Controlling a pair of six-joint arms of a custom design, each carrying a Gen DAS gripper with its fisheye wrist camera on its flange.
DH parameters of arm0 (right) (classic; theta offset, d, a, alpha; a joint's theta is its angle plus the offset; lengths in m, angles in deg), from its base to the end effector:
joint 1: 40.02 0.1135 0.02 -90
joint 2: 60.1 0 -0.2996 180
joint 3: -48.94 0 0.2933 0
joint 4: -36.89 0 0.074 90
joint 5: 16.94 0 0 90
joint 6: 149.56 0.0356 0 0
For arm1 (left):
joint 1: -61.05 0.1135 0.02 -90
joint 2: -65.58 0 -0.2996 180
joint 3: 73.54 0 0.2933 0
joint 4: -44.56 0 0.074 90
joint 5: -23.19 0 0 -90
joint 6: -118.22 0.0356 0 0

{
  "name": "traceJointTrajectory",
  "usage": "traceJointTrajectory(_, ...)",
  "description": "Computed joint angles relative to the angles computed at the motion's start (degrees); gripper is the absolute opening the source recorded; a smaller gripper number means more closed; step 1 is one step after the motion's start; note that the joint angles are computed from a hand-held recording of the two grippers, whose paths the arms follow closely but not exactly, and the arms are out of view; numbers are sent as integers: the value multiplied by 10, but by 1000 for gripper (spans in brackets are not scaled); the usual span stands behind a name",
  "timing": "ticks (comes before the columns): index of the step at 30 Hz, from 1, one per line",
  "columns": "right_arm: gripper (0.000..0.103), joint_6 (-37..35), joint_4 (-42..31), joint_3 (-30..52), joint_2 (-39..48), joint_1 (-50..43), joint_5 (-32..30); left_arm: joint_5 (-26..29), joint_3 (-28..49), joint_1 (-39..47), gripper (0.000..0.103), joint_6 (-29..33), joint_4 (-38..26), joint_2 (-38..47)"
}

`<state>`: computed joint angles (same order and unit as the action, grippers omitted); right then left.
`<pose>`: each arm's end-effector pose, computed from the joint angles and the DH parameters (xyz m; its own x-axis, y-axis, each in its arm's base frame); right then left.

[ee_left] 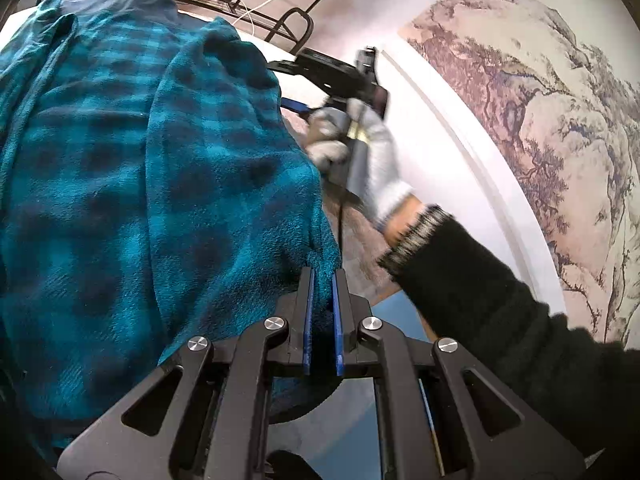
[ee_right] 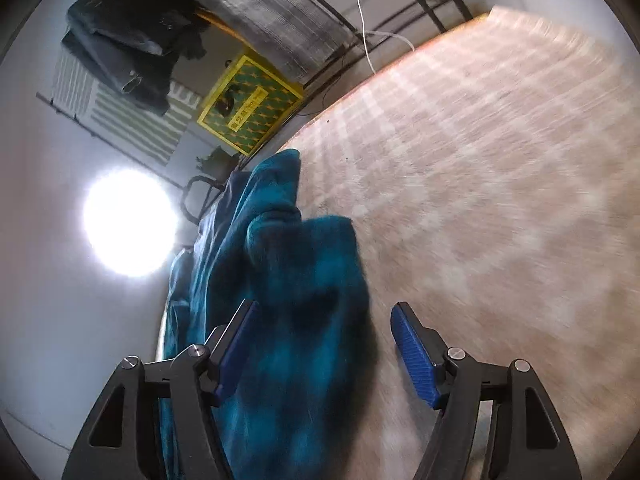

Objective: Fold large clothes

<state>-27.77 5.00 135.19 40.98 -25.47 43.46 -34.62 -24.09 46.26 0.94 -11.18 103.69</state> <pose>0.4148 0.1258 0.2560 -0.8867 0.2431 -0.3933 -0.0930 0.7394 0.6668 0.1366 -0.0557 0.2832 -0.8689 -0.1718 -0.4642 0.2090 0.7227 -0.6587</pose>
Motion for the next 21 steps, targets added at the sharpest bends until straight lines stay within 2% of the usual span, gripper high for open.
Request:
traceJointTrajectory(3,59,32,20,31,43,9,-4,-1,-2,5,6,0,-4,-7)
traceJointTrajectory(5,27,45,26,49,65,11,-15,9,-4,20,6,7,-15,-14)
traceJointTrajectory(7,10,56,10,70,80,16,-12,16,-4,38,6,14,-31,-21)
traceJointTrajectory(10,6,61,-6,88,71,27,13,42,-5,83,6,32,-57,-39)
traceJointTrajectory(12,5,38,-53,128,70,42,49,66,-7,117,6,48,-74,-49)
traceJointTrajectory(15,5,7,-128,199,75,68,103,118,-9,197,6,103,-124,-60)
traceJointTrajectory(18,5,-32,-205,285,94,105,171,184,-7,308,6,213,-203,-45)
traceJointTrajectory(21,5,-54,-284,388,137,147,234,230,-1,420,6,359,-294,-5)
